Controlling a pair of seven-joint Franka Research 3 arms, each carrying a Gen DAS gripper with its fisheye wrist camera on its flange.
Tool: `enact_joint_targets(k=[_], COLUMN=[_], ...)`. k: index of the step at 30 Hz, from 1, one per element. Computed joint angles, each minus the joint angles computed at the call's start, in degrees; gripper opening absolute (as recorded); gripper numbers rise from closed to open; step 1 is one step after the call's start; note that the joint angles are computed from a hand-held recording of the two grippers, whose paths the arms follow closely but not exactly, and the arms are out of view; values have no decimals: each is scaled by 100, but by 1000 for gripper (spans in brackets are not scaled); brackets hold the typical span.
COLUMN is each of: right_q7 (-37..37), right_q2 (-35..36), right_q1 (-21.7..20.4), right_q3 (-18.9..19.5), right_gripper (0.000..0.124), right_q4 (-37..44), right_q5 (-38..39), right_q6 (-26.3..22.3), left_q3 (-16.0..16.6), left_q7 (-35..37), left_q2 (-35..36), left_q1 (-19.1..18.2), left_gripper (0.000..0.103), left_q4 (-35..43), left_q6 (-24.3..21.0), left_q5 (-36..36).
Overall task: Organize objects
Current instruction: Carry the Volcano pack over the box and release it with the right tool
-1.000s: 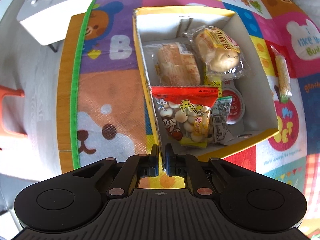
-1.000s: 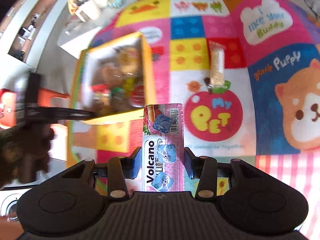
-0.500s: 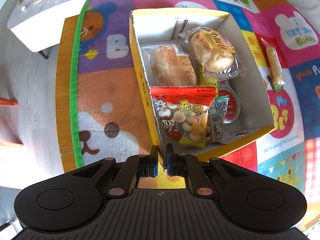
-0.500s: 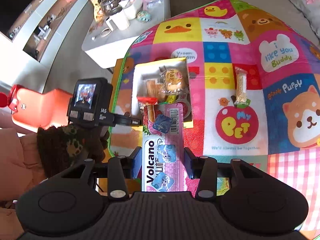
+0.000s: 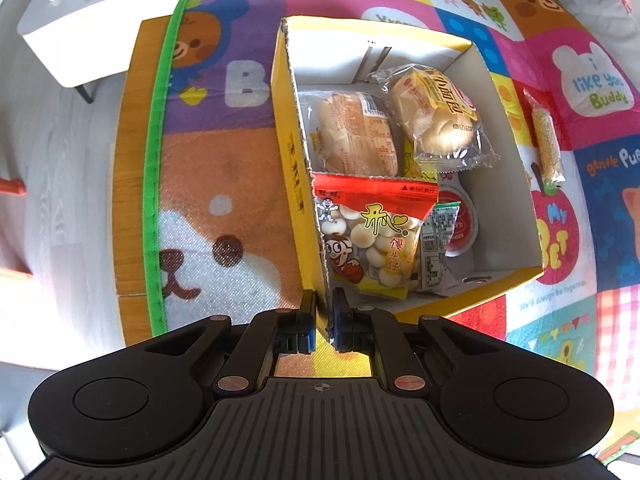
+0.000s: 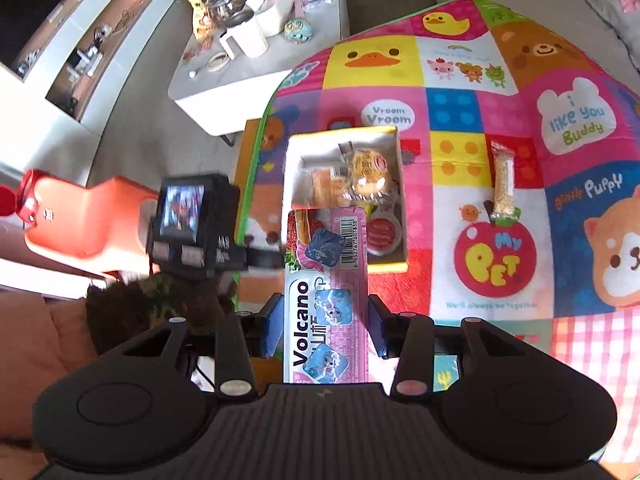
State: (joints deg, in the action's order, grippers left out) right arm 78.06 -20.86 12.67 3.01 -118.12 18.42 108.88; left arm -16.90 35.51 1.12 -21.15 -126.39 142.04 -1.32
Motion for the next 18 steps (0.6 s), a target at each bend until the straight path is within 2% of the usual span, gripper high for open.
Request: enact_joint_targets(k=[3,6,12,15,18], right_q7=[146,344,517,487,411], right_q2=[348,845,1677,1796,1666], right_q1=[40,105,300,334,278], right_q3=[47,83,172,145,71], right_gripper=[43,43,45,49,53], right_q4=[238,623,1151,1167,984], right_q5=[104,200,216,207,87], right_q6=[158,278,992,1177,1136], left_q3=[5,9,12,20,32], left_q7=[-62,-21,-12,-19,-55], left_q2=[-65,-54,-39,-56,-55], left_q1=[0,-2,3,14,31], left_gripper=[10,10,10,10,10], left_q4=[-129,-104,-60,-99,-108], left_q6=[169,141,73,114,124], left_q5=[-63,-76,-116,-195,-311])
